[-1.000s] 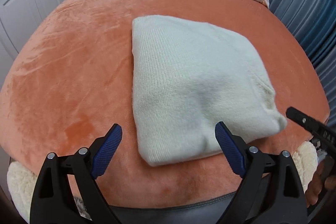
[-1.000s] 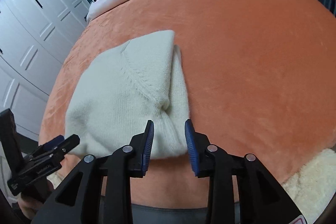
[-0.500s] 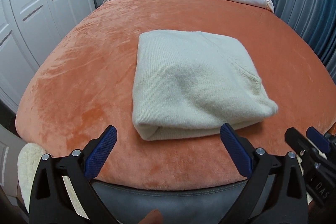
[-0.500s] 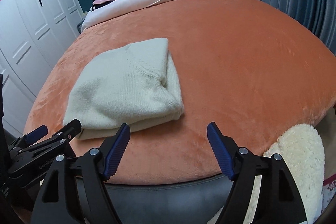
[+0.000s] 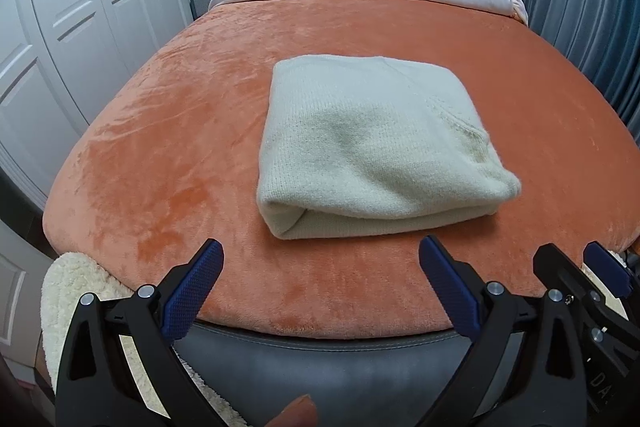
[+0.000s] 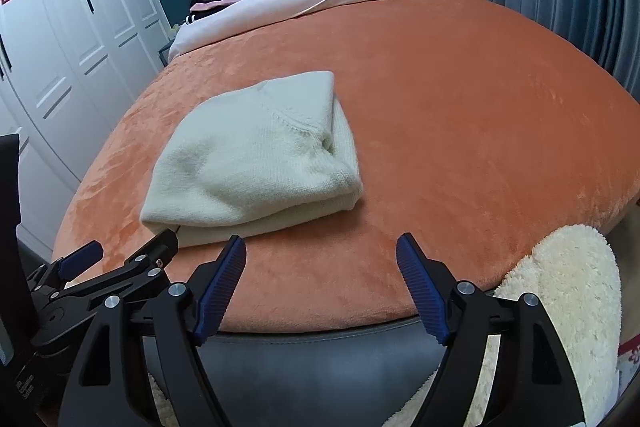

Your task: Fold small clothes

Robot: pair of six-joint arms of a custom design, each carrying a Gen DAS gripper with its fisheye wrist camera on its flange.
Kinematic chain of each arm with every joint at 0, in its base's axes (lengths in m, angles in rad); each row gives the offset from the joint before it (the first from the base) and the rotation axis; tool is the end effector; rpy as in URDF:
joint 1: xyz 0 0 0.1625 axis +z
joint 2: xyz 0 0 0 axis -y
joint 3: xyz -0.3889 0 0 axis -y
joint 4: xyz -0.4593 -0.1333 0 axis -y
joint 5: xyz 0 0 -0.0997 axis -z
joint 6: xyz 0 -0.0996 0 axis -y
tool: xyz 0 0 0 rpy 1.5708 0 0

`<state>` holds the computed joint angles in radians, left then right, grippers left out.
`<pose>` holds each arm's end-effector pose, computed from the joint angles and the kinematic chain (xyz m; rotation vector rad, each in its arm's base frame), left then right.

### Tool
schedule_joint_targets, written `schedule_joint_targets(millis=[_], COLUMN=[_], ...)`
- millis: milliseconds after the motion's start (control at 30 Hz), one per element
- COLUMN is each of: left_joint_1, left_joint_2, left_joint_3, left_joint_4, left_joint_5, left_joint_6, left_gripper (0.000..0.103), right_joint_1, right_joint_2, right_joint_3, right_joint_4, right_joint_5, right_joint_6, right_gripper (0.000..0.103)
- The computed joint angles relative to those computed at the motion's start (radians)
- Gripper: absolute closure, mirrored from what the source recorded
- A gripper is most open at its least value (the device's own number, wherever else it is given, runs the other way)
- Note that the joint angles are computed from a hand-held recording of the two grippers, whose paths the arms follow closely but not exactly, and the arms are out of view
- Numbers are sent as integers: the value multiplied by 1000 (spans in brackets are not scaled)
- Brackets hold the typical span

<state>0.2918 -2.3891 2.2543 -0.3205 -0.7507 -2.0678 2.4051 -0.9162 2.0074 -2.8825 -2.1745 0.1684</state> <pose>-0.0883 -0.2417 0.3706 -0.2578 1.9783 -0.9556 0.4693 -0.3219 0.0053 0.7770 -2.5253 0.6515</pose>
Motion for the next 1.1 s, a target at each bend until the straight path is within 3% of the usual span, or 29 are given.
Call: schedule_joint_targets(millis=[733,1100], left_joint_1=[-38,-9], left_joint_2=[-28,-25], left_joint_3=[-3,-6], left_joint_4=[76,49], left_joint_5=[-39,-42], left_joint_6=[-81,-59], left_gripper=[7,7], right_joint_1=[24,29], right_joint_2=[32,38], right_joint_3=[-14,-16], right_joint_4=[-7,0], right_joint_5=[-24,-37], right_joint_6=[-4,5], right_gripper=[25,25])
